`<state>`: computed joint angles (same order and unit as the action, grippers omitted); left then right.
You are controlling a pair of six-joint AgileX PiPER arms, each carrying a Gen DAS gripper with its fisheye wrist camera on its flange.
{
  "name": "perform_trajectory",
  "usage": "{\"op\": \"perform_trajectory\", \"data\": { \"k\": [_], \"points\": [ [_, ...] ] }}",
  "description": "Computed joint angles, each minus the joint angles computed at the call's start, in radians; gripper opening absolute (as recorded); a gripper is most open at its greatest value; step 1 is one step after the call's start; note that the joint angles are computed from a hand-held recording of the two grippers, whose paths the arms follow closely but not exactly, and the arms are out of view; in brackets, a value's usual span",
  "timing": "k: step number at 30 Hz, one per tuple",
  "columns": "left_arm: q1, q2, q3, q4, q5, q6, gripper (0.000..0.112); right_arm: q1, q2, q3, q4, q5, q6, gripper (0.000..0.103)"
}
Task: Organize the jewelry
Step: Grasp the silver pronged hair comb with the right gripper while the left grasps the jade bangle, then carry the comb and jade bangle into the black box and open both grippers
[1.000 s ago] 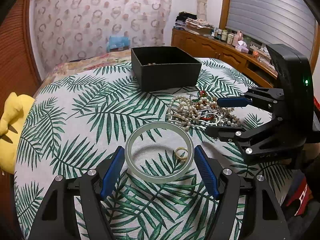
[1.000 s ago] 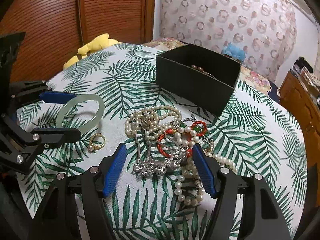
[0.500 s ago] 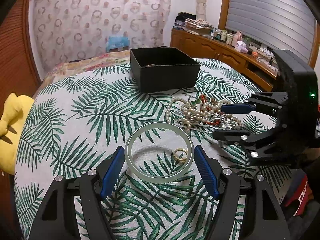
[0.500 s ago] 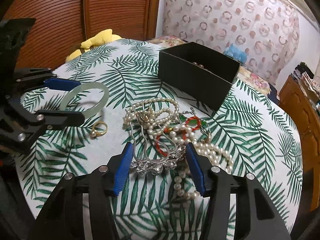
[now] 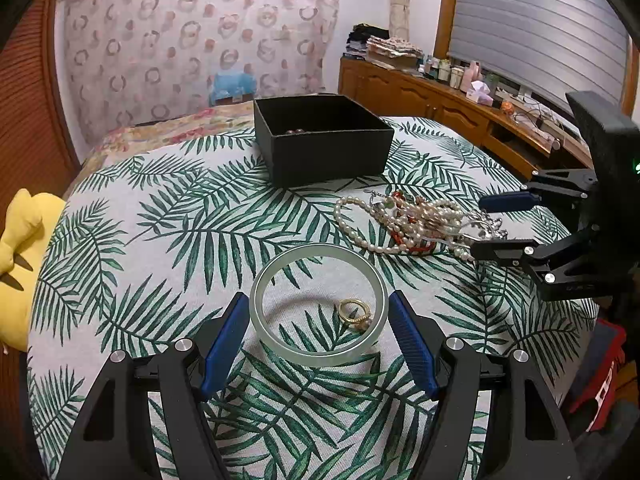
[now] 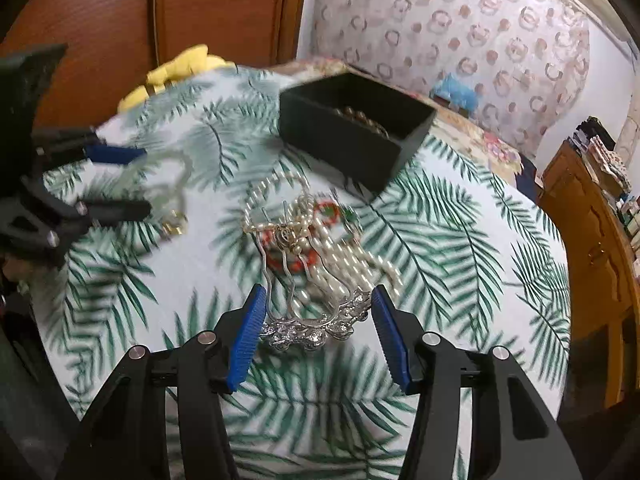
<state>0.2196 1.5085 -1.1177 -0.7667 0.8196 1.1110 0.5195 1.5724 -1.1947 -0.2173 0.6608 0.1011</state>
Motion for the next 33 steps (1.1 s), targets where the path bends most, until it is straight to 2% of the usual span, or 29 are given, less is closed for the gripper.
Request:
{"op": "perform_trajectory", "data": {
  "k": [11,23,28,33],
  "points": [
    [-0.018,0.005,-0.001,0.013,-0.008,-0.016,0.068,-0.13,-0.053,0.081,0.151,0.007,-0.15,0.057],
    [-0.035,-0.003,-0.006,0.003,-0.023,-0.023,0.068,-0.182,-0.155,0.152,0.156,-0.034,-0.149,0.057],
    [-0.051,0.004,-0.049,0.005,-0.022,-0.039,0.068,-0.184,-0.161,0.123,0.149,-0.045,-0.144,0.057],
    [-0.074,0.034,-0.121,0.015,-0.028,-0.064,0.068,-0.181,-0.113,0.045,0.162,-0.056,-0.161,0.057]
  ]
}}
